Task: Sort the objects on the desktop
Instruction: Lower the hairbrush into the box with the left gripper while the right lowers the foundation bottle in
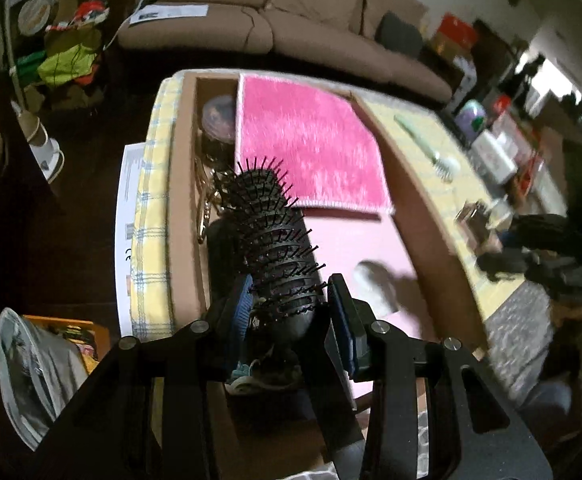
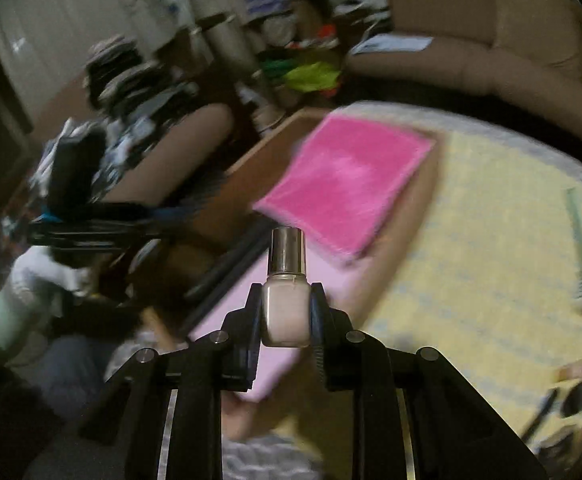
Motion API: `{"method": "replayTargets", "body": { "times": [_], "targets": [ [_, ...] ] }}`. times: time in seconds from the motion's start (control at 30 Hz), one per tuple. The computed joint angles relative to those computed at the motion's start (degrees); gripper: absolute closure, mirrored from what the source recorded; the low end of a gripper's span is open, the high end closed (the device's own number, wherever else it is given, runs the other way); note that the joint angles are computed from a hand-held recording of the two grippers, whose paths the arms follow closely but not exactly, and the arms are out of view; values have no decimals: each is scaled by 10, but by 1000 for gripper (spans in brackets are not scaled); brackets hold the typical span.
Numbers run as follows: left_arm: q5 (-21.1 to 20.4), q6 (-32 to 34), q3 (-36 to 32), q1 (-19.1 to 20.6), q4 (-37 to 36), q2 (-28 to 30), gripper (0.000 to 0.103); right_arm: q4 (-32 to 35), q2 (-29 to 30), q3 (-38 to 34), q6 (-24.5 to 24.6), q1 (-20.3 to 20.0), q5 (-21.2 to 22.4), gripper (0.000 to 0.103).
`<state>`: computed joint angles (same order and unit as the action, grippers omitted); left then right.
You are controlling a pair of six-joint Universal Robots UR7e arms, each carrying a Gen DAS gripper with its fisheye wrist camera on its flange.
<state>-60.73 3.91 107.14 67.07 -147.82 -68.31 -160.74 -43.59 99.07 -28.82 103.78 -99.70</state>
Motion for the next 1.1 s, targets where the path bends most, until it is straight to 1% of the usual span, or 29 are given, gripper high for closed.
{"method": "replayTargets", "body": {
  "times": [0.13,0.17,0.2,0.23,0.33,0.43,0.47,0.53,0.6,0.63,0.67,0.7,0.73,0.83,0.87,0.9,0.93,1.0,1.1],
  "targets": [
    [28,24,-8,-3,-6,20,67,19,39,-7,7,8,-17,81],
    [38,29,-13,-2,-7,26,67,24,50,-10,3,15,-34,81],
    [46,32,-19,-1,-8,31,67,30,62,-16,-7,23,-61,81],
    [52,32,-28,1,-3,39,67,36,69,-19,-11,27,-76,81],
    [63,42,-44,7,2,56,67,51,88,-34,-12,34,-97,81],
    [81,56,-45,3,-4,68,67,55,92,-36,1,33,-91,80],
    [80,56,-47,4,-2,70,67,61,95,-41,7,32,-87,78],
    [84,56,-46,4,-7,72,64,69,97,-44,15,35,-88,78],
    [68,42,-47,6,1,66,63,64,96,-43,22,38,-88,67],
    [61,37,-43,6,2,59,63,57,92,-38,25,41,-83,58],
    [62,37,-41,6,1,55,63,50,85,-33,26,40,-77,54],
    [65,37,-35,5,-1,49,63,34,78,-25,27,40,-71,53],
    [57,37,-29,5,-2,40,62,24,71,-19,28,39,-67,52],
    [49,34,-17,3,-9,20,57,-5,54,-2,29,38,-62,50],
    [46,35,-16,2,-10,16,52,-10,53,1,31,38,-61,49],
    [39,39,-19,3,-7,14,45,-18,49,6,32,37,-61,48],
    [38,41,-25,3,-3,17,43,-26,45,10,34,36,-61,48],
    [46,35,-35,0,3,21,43,-36,42,16,38,36,-59,47],
    [23,17,-41,4,1,10,43,-60,31,35,41,36,-49,46]
  ]
}}
